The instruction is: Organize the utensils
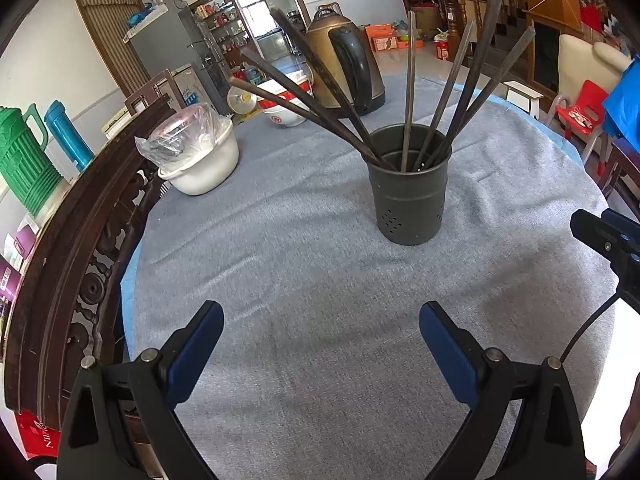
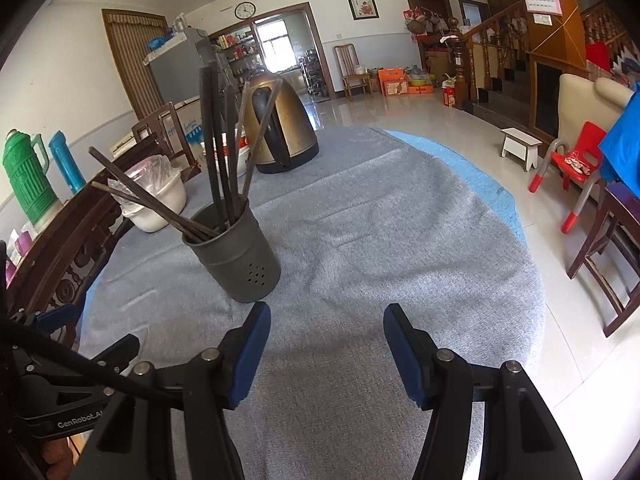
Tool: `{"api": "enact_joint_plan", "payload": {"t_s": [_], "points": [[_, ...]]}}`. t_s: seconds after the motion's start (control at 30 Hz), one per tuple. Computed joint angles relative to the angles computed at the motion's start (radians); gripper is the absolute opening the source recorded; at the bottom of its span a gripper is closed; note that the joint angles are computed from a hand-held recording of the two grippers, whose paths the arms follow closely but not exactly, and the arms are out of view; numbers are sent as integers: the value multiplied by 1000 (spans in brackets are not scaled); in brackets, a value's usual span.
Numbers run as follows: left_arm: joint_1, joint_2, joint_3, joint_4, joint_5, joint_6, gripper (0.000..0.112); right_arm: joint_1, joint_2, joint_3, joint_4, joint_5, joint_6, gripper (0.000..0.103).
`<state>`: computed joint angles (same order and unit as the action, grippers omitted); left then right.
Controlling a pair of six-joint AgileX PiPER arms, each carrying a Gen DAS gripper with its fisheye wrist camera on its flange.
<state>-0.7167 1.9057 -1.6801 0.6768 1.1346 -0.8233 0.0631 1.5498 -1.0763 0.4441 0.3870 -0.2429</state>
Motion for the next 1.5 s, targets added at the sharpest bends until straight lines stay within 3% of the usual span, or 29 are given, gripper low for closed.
{"api": "enact_joint_plan", "payload": {"t_s": [0.5, 0.9, 1.07, 1.5], "points": [[-4, -124, 97, 65, -3, -78, 98, 60, -97, 9, -138, 19, 121, 63], [110, -294, 245, 101, -33, -183, 98, 220, -112, -64, -346, 76, 323, 63], [145, -353, 304, 103, -62, -215, 98, 260, -113, -84, -335, 102, 329, 63], [126, -448, 390, 112, -98, -241, 98, 394, -179, -81, -620, 136, 630, 63]]}}
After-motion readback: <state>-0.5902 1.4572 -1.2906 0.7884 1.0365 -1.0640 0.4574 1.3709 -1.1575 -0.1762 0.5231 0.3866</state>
